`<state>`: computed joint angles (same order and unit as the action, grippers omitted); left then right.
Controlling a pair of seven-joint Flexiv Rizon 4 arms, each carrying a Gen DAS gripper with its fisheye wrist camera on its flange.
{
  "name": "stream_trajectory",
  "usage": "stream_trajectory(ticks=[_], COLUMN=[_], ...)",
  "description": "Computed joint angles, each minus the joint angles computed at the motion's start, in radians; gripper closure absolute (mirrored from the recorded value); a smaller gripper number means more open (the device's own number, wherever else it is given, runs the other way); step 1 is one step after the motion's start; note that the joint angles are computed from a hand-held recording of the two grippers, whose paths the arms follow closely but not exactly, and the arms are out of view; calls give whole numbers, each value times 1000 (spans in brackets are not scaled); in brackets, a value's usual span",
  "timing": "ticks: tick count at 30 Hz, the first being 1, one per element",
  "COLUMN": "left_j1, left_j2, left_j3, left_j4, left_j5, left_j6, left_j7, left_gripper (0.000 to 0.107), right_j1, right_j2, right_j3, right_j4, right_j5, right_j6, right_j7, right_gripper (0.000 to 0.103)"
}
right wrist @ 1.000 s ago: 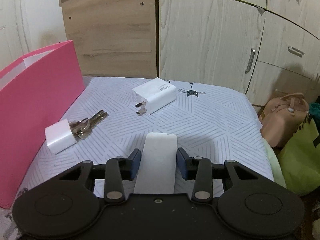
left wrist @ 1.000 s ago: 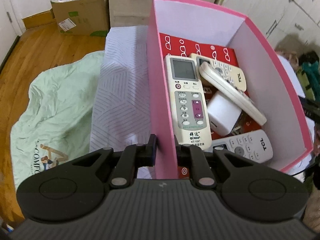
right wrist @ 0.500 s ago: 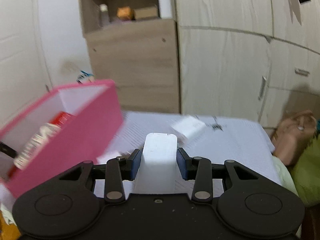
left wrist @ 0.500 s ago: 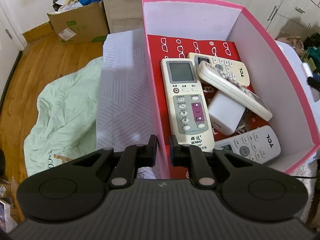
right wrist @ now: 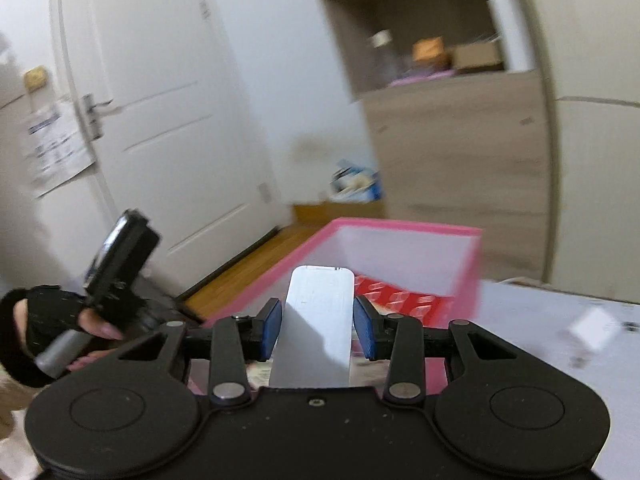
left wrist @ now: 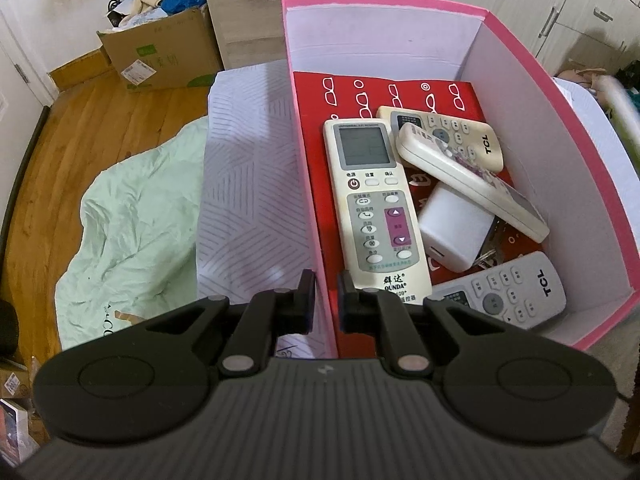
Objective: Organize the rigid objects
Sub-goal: 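Carry the white power bank with the right tool into the box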
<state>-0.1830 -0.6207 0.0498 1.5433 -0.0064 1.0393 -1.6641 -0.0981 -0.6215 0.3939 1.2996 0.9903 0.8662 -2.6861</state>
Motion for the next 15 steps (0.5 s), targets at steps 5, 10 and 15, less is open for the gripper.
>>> stream_trajectory(ticks=[5,10,15], left_j1=[9,10,4], left_j2=[10,16,15], left_j3=[-9,-10,-4], left_j4=[15,26,22], left_j5=[-11,-12,-4], left_j6=[10,22,20], left_j7=[9,24,26], left_gripper=[97,97,97], right_j1=[98,152,186], right_j2=[-64,-94,-89], right_j3=[-44,-62,-74], right_j4=[-78,-85,-43], right_j5=[-154,-288,-398], right_j6=[-109,-107,-33], right_j7=[143,221,273], right_gripper=[59,59,57])
